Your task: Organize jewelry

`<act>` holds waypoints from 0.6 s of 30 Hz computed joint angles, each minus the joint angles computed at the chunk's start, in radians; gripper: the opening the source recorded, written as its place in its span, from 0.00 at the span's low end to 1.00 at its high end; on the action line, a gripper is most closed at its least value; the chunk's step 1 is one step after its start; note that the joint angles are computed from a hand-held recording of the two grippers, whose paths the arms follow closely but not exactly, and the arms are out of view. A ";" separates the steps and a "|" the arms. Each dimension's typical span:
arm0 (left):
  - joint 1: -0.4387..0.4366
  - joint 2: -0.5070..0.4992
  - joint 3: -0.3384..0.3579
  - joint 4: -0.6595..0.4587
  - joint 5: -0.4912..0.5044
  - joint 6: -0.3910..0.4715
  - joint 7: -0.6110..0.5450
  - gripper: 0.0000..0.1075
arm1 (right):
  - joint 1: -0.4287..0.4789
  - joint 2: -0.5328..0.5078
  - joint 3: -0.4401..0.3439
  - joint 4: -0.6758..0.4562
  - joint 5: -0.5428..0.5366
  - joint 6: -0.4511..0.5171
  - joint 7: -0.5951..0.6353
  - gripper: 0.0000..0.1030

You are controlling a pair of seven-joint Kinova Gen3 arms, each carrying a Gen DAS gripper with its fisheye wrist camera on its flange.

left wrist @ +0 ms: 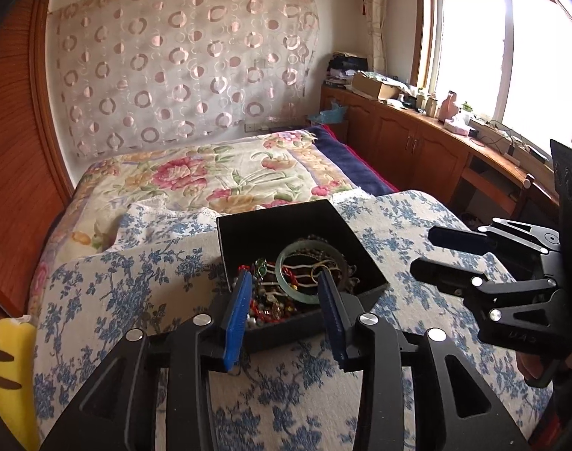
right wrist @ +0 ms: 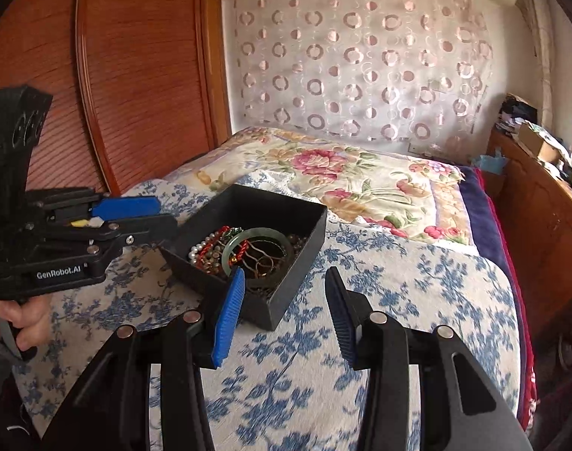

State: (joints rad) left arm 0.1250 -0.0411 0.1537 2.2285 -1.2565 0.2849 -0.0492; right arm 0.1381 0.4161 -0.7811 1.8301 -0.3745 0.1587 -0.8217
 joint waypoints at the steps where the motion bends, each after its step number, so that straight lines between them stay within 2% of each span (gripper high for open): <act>1: 0.007 -0.013 0.009 0.008 -0.004 0.016 0.014 0.38 | 0.021 -0.009 -0.022 0.017 -0.008 -0.014 0.002 0.46; 2: 0.011 -0.023 0.017 0.012 0.000 0.028 0.016 0.41 | 0.043 -0.021 -0.045 0.036 -0.014 -0.028 0.001 0.46; 4: 0.017 -0.051 0.042 0.028 -0.003 0.057 0.040 0.56 | 0.076 -0.041 -0.079 0.060 -0.018 -0.044 -0.015 0.47; 5: 0.016 -0.062 0.055 0.036 -0.009 0.069 0.055 0.60 | 0.095 -0.049 -0.097 0.071 -0.017 -0.049 -0.024 0.50; 7: 0.019 -0.083 0.093 0.051 -0.033 0.112 0.105 0.75 | 0.128 -0.073 -0.132 0.101 -0.013 -0.070 -0.048 0.61; 9: 0.031 -0.104 0.121 0.066 -0.045 0.156 0.143 0.82 | 0.159 -0.099 -0.163 0.133 -0.006 -0.098 -0.083 0.67; 15: 0.067 -0.146 0.175 0.079 0.012 0.273 0.164 0.89 | 0.273 -0.148 -0.275 0.204 0.031 -0.167 -0.176 0.86; 18: 0.078 -0.167 0.190 0.081 0.053 0.305 0.159 0.89 | 0.370 -0.163 -0.373 0.243 0.063 -0.207 -0.226 0.93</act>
